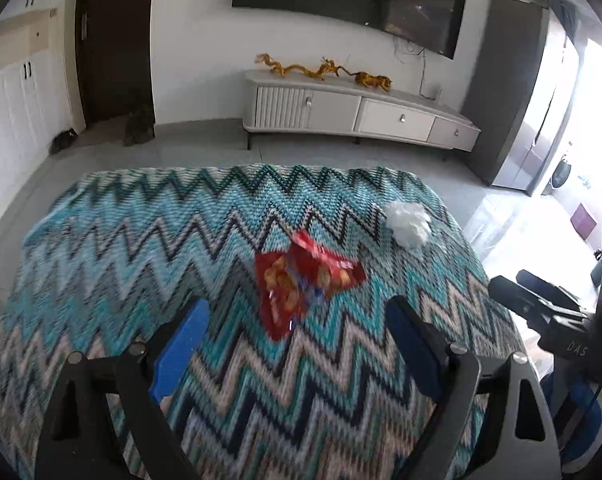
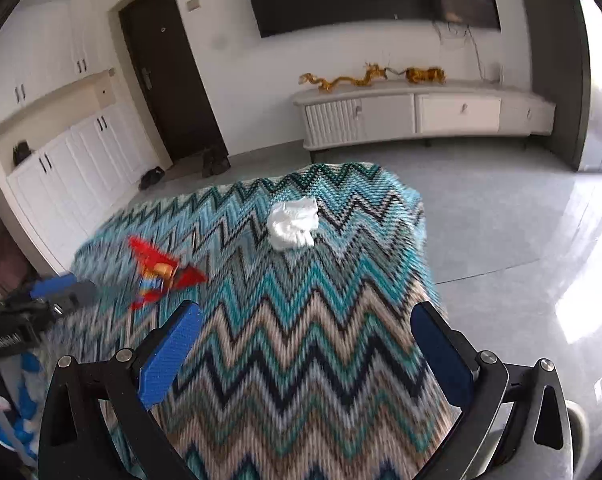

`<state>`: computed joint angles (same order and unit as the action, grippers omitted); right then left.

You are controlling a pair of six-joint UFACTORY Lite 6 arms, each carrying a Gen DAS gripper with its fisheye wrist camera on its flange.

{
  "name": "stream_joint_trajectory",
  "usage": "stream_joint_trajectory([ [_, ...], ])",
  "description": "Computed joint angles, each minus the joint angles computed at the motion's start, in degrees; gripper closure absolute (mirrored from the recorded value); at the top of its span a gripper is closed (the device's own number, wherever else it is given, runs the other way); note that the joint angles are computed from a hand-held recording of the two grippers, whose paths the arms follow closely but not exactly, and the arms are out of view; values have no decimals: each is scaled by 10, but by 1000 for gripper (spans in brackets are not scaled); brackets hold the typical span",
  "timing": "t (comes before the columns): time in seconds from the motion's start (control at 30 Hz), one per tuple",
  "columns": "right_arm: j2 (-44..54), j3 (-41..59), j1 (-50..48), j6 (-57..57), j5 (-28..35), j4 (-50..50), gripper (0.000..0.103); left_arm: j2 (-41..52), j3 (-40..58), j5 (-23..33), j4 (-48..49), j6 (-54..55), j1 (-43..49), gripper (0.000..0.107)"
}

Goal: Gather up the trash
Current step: 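Grasp the red snack bag with left gripper while right gripper grasps white tissue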

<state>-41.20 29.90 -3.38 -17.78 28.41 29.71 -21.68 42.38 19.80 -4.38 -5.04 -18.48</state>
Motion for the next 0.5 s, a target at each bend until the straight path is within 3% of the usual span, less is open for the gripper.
stream_joint_trajectory([
  [0.1, 104, 36, -16, -123, -34, 137, 5, 79, 40, -21, -87, 75, 19, 19],
  [0.23, 233, 98, -3, -218, -62, 243, 14, 152, 67, -28, -206, 190, 44, 45],
  [0.27, 263, 112, 1, -242, -64, 273, 15, 169, 71, -28, -245, 227, 52, 47],
  [0.4, 337, 154, 24, -258, -83, 301, 21, 187, 65, -32, -332, 316, 68, 62],
  [0.47, 369, 177, 36, -251, -89, 299, 29, 180, 58, -32, -369, 355, 71, 75],
  [0.5, 378, 184, 40, -241, -90, 290, 37, 179, 58, -31, -376, 361, 70, 79],
])
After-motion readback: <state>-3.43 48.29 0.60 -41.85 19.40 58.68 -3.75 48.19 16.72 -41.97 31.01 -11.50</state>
